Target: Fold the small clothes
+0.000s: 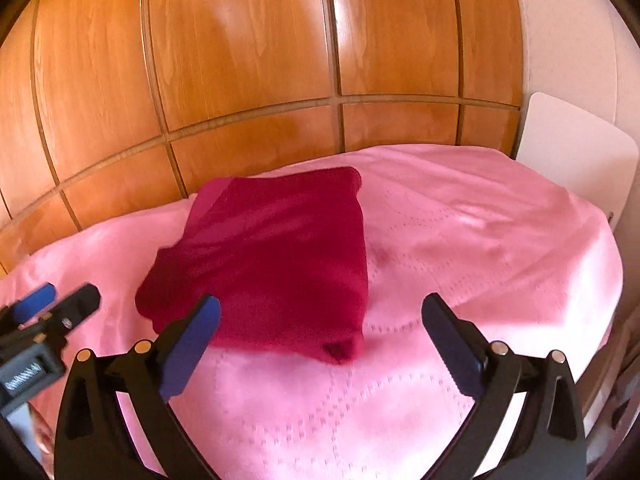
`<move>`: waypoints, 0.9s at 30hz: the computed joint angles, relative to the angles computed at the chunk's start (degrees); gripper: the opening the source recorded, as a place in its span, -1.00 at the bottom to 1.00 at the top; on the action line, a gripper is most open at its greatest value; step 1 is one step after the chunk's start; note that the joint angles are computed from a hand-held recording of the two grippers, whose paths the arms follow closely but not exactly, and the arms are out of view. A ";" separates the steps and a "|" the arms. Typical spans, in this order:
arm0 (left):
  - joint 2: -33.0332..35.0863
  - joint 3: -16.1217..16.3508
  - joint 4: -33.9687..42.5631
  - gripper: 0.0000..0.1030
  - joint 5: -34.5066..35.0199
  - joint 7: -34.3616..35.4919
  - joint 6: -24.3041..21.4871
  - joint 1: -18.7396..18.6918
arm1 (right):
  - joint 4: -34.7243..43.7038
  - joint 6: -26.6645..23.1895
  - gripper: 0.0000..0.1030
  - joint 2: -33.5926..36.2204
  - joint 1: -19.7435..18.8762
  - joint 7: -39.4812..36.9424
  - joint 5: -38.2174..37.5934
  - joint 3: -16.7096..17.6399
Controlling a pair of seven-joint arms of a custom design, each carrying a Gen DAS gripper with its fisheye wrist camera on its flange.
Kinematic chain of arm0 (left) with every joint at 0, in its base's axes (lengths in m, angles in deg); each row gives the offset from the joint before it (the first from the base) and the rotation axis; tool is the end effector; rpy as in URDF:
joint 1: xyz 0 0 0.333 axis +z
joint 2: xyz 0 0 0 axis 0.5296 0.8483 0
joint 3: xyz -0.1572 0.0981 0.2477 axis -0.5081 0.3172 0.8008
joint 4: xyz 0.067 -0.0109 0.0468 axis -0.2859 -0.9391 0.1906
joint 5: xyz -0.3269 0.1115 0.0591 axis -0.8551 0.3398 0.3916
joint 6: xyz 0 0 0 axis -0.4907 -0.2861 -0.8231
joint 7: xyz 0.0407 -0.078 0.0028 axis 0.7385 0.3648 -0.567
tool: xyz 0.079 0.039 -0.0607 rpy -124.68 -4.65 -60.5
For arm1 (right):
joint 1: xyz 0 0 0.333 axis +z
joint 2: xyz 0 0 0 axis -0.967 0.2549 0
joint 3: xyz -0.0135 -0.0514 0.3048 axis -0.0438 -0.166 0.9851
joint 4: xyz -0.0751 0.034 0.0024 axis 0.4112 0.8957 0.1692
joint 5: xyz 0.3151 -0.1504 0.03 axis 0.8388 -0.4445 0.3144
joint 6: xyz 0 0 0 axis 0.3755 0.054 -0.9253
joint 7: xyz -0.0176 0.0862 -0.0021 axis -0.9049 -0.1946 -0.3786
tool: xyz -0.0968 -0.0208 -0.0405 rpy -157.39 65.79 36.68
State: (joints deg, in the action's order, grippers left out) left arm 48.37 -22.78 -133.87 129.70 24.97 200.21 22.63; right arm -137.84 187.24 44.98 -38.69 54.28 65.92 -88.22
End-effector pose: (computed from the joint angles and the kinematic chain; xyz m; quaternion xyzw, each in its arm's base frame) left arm 0.5937 -0.1725 0.5216 -0.6947 0.5591 -0.3042 0.3350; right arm 0.6225 0.3871 0.5316 -0.6560 0.6227 -0.2405 0.3523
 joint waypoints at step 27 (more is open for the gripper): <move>-6.08 -3.26 -5.68 0.93 8.59 -8.60 -8.26 -0.31 | -4.38 0.77 0.95 -3.20 1.58 5.51 -6.44 -0.77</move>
State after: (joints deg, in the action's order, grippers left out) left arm 42.29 -26.04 -139.55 138.29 16.37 191.95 22.32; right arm -142.22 188.01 41.79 -37.11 59.79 59.48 -88.99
